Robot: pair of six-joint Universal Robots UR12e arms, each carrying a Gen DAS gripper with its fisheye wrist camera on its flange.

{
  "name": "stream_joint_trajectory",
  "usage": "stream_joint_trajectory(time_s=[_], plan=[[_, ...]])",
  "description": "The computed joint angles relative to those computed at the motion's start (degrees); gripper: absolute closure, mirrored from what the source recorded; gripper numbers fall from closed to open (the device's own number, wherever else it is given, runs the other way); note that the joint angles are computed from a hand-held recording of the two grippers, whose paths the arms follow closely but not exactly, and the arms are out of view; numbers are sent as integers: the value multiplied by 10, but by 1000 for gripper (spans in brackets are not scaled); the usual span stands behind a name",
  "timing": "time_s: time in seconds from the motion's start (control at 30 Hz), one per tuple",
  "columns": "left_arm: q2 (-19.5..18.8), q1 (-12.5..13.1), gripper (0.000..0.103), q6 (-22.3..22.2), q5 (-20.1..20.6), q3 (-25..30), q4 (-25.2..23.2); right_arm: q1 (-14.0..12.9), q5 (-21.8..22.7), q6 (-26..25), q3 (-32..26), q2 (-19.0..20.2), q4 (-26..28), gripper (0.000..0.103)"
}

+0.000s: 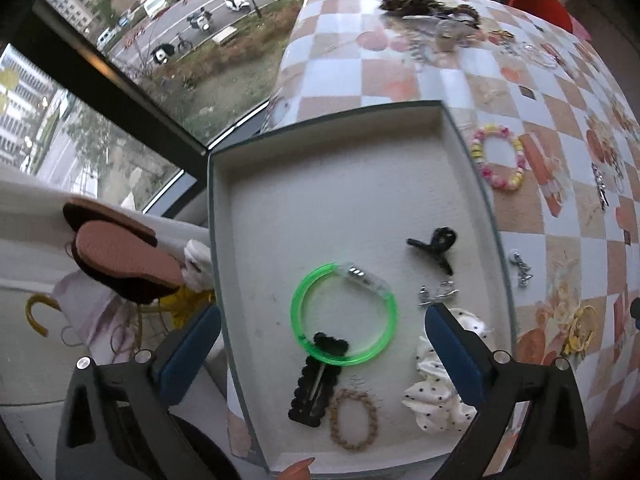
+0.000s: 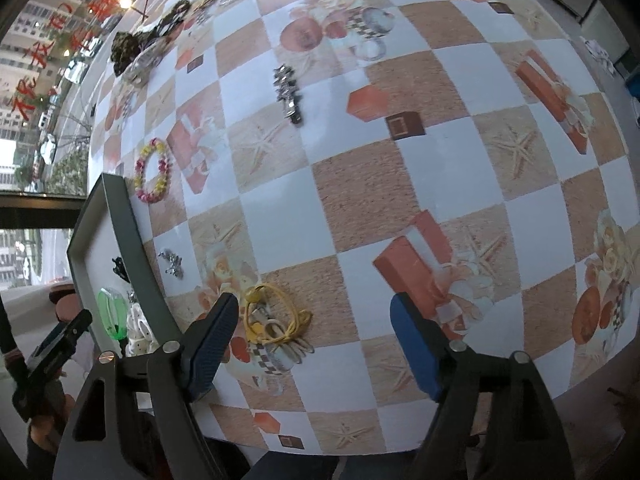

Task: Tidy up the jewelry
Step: 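Move both tools back over the table toward the beaded bracelet and star clip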

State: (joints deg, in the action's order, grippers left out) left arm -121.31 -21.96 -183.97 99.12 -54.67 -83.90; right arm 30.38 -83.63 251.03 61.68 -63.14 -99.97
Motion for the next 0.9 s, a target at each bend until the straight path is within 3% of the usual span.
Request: stream_joint_trajectory(time_s=[0.3, 0.57, 0.8, 0.9], plan=[[-10, -17, 0, 15, -28, -6, 15, -8, 1, 14, 35, -23, -18, 19], [-29, -36, 0, 23, -54, 10, 20, -16, 0, -3, 40, -29, 2, 19], [-62, -47, 0, 35, -57, 50, 29, -25, -5, -34, 25, -19, 17, 20], [-93, -59, 0, 38, -56, 96, 27, -30, -8, -58, 7, -7, 24, 20]])
